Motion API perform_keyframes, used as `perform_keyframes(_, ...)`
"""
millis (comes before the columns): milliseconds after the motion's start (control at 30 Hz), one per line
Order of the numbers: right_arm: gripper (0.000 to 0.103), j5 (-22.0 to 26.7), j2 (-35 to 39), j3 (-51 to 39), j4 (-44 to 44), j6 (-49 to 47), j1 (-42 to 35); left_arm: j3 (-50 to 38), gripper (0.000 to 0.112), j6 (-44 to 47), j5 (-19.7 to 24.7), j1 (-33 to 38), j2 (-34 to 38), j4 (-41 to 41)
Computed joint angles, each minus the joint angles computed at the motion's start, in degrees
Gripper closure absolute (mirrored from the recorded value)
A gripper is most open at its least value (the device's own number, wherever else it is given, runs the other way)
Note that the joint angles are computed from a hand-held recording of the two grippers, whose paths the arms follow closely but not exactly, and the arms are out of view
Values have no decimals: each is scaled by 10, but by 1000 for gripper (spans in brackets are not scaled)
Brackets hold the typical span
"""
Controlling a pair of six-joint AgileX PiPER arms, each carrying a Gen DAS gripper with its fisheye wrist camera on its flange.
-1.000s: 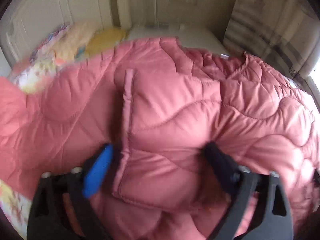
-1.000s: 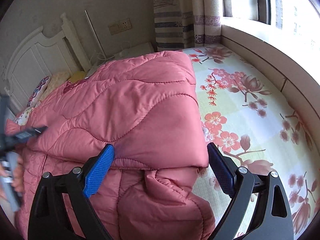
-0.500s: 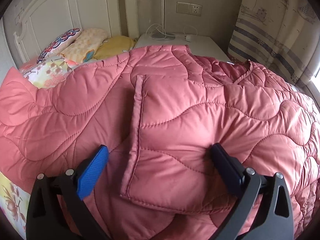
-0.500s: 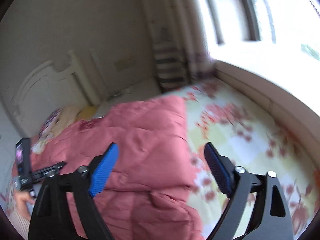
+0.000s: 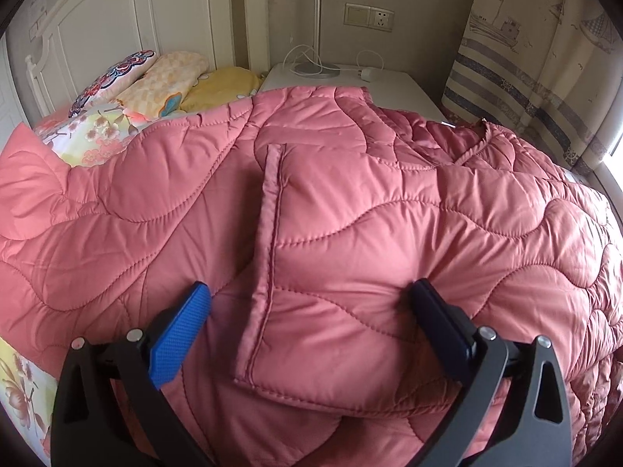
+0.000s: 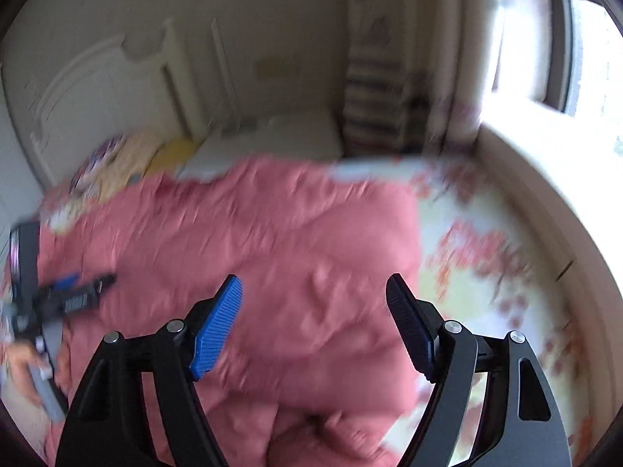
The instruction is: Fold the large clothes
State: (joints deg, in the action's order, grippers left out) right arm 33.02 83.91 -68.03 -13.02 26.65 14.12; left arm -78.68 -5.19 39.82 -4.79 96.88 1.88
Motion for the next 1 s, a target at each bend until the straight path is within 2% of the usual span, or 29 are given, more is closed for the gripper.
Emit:
perform_keyframes(33,28,7,21,-12,23,-32,-11,-1,11,-2,0,-1,1,1)
perform_keyframes(100,27,65,91,-60,80,-100,-29,0,11,2,0,1,0,-2)
perform_keyframes(133,24,72,104,-66,93,-115,-36,0,11,3,0,1,0,-2)
perform_keyframes(233,23,73,91,-75,103,-128,-43,0,11,2,1,1,0,-1)
perform_keyframes(300,23,55,81,-82,102,-122,-49,-1,11,-2,1,0,1,3)
perform_keyframes(367,23,62,99,-108,94,-124,-52,-1,11,-3,1,-1,1,3)
perform_keyframes(400,23,89,125,-137,97,-136,-54,-2,11,-2,1,-1,1,3)
perform_keyframes(467,16,173,192,-207,132,-182,-62,-2,11,-3,1,-1,1,3)
perform_keyframes(567,15,211,208,-263,116,-180,-56,-2,11,-3,1,-1,1,3)
perform_keyframes(667,15,199,211,-305,128,-168,-71,-3,11,-5,2,-1,2,5)
perform_keyframes(733,15,207,243,-350,129,-171,-78,-2,11,-2,1,0,2,2)
perform_keyframes(833,12,291,339,-455,170,-200,-96,-1,11,1,-1,1,1,-1)
perform_keyframes(867,7,298,349,-468,166,-196,-96,-1,11,2,-1,2,2,-2)
perform_keyframes(933,7,291,332,-457,149,-167,-88,-1,11,4,-1,4,2,-3)
perform_keyframes(967,8,271,310,-431,149,-151,-88,-1,11,4,0,3,2,-4)
perform_keyframes(1000,8,232,271,-383,155,-130,-85,-1,11,3,-1,3,2,-3)
